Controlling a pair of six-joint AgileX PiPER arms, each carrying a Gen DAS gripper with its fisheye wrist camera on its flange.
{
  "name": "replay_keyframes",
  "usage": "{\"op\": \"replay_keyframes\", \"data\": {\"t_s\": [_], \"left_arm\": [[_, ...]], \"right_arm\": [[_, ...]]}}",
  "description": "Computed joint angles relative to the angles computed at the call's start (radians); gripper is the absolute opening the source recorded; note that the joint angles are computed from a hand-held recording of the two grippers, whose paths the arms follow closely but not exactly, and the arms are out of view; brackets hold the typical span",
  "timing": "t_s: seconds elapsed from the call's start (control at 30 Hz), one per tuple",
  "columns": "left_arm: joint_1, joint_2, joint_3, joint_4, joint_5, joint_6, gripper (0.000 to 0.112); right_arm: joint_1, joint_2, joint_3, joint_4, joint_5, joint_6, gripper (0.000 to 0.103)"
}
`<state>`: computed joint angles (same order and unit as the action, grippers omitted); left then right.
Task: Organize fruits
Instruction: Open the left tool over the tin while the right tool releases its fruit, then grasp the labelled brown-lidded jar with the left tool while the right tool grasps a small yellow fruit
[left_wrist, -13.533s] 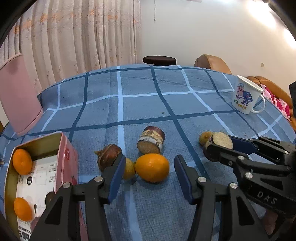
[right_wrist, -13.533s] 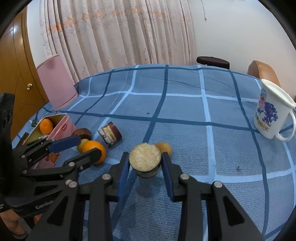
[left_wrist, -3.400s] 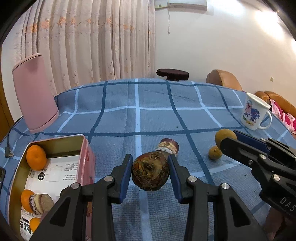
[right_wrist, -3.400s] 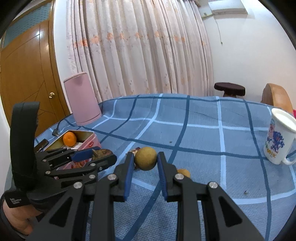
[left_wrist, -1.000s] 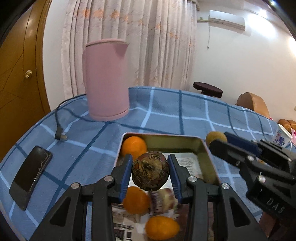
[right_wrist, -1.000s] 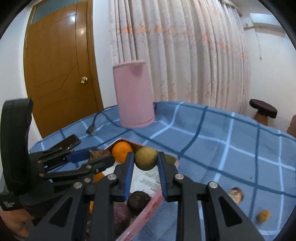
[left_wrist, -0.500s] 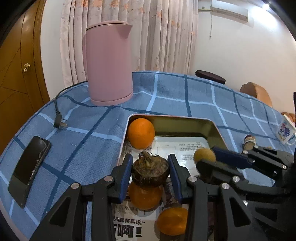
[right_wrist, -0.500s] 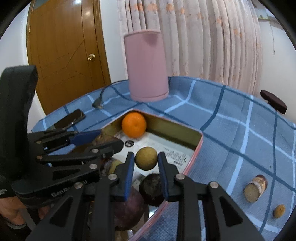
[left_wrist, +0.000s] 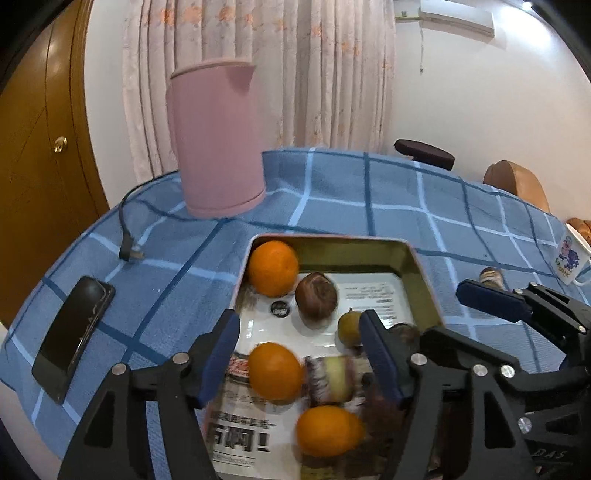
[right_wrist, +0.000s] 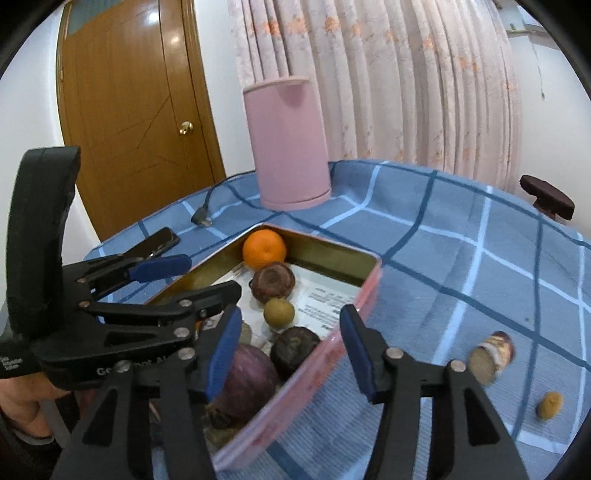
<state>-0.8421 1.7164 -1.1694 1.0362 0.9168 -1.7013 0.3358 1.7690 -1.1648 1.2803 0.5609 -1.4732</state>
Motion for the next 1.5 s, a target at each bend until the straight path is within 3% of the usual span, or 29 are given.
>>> {"op": "replay_keyframes", "data": {"t_s": [0.17,0.33,0.5,0.6,0.77,0.87,1.0,1.1,1.2,1.5], "left_arm": [[-0.046,0.051,-0.100,0.006,0.018,0.047,0.069],[-0.079,0.127,-0.229,-0.005,0.022,0.124,0.069],[-0.097,0.250,-0.420,-0.060,0.007,0.255,0.069],[-0.093,0.325,-0.537,-0.108,0.008,0.346,0.069],[-0.072,0.431,-0.688,-0.171,0.021,0.444,0.069],[-0.058,0.487,-0.769,-0.202,0.035,0.489,0.069],[-0.041,0.521,-0.820,-0.225,0.021,0.521,0.069],[-0.021,0.554,-0.877,-0.274,0.003,0.574,0.069],[-0.009,0.599,-0.950,-0.310,-0.001,0.632,0.069],[0.044,0.659,-1.025,-0.434,-0.051,0.712,0.069]], "right_arm": [[-0.102,-0.075,0.091,0.107,0.007,-0.126,0.068],[-0.176,-0.110,0.139,0.156,-0.132,-0.195,0.068],[-0.270,-0.064,0.100,0.130,-0.219,-0.128,0.068],[-0.300,-0.024,0.049,-0.023,-0.230,0.054,0.068],[-0.334,0.023,-0.021,-0.207,-0.163,0.267,0.065],[-0.344,0.042,-0.048,-0.296,-0.118,0.353,0.054],[-0.356,0.107,-0.134,-0.429,-0.029,0.505,0.050],[-0.360,0.148,-0.189,-0.488,0.034,0.574,0.041],[-0.367,0.173,-0.222,-0.506,0.081,0.599,0.032],[-0.423,0.142,-0.170,-0.356,0.079,0.493,0.031]]}}
